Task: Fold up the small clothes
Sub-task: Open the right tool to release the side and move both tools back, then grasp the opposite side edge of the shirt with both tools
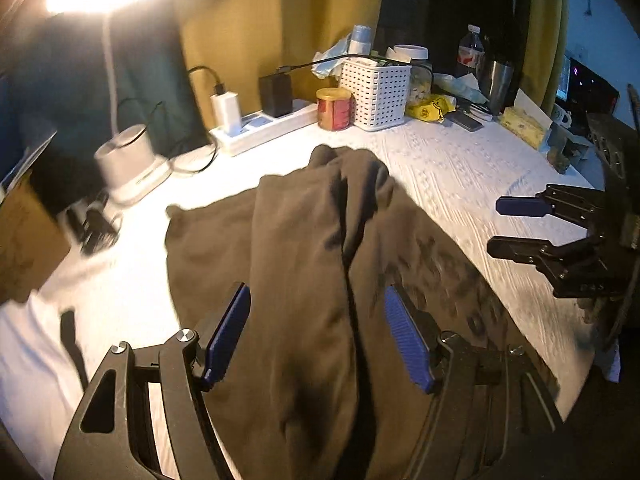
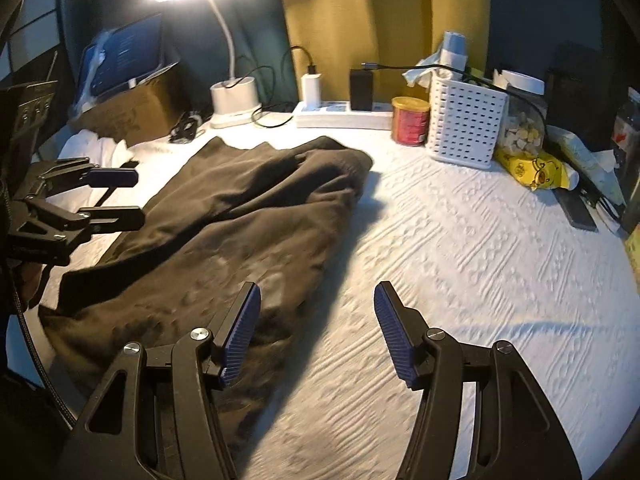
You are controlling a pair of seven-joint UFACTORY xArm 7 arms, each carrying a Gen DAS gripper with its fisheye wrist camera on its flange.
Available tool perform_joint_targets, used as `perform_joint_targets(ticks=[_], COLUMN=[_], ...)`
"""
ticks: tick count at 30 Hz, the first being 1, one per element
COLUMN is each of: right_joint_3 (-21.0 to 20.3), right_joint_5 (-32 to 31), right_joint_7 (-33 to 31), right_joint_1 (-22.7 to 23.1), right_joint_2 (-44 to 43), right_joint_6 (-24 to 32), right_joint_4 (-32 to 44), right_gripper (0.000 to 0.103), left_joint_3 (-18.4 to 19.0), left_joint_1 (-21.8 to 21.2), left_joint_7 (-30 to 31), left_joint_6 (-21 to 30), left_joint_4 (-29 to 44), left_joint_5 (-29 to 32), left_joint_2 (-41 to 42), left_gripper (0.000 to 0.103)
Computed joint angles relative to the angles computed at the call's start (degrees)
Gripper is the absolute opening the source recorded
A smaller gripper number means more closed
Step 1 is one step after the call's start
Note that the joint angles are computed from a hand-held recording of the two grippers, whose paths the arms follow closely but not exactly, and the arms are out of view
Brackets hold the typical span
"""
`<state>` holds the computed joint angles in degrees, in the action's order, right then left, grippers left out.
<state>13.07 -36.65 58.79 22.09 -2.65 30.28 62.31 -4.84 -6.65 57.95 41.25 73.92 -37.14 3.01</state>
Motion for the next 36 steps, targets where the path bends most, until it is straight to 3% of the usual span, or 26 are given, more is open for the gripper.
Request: perform_joint_targets(ticks=[5,12,17,20,22,24,30,34,36], right_joint_3=[-1.23,-2.18,-2.87,-3.37,-3.94,-4.48,-5.88,-7.79,-7.27], right_joint_5=[0.42,1.54,2.72,3.59,1.96,2.80,3.77,6.01,6.43], right_joint_7=[0.04,-1.14,-2.19,-3.32,-3.18,-4.58,-6.84,-8.78,-8.52], right_joint_1=[-1.40,-2.55,-2.68,-2.41,-2.40,-1.75,0.24,2.36,1.29], right_joint_2=[0.38,1.22,2.92,4.67,6.05,7.52,11.22,13.02,13.36], right_joint_6=[-1.32,-2.53,-2.25,-2.02,-4.56,-4.36,-4.14,-1.36,-1.82], right_joint_4=[-0.34,-0.50,0.40,1.86,2.44,4.18,9.30,12.33,12.79], right_gripper=[0.062,0.062,0.062,0.062,0.062,0.062,0.062,0.063,0.062], left_joint_3=[-1.81,-3.54,-5.06,-4.88,-4.18,-3.44,-3.46,-5.38,-5.92], left_joint_1=[-1.56,-2.39,0.37,1.99,2.82,3.51,7.47,9.95,10.01], left_joint_7=[-3.71,-10.10,-8.34,-8.09,-8.92,-11.24,-15.89,-15.72,-14.53], left_joint_6=[-1.28,2.43,1.69,0.52,-0.66,0.11,0.67,4.09,5.22], left_joint_4=[7.48,18.77,20.53,21.73,22.76,25.37,32.06,32.93,31.86], left_joint_5=[6.06,14.83,12.99,12.09,12.41,13.42,13.31,10.05,9.01], left_joint_2=[7.20,17.74,19.48,20.36,21.25,23.10,27.46,26.77,25.63], left_gripper=[0.069,0.069,0.068,0.052,0.030,0.023,0.023,0.024,0.025])
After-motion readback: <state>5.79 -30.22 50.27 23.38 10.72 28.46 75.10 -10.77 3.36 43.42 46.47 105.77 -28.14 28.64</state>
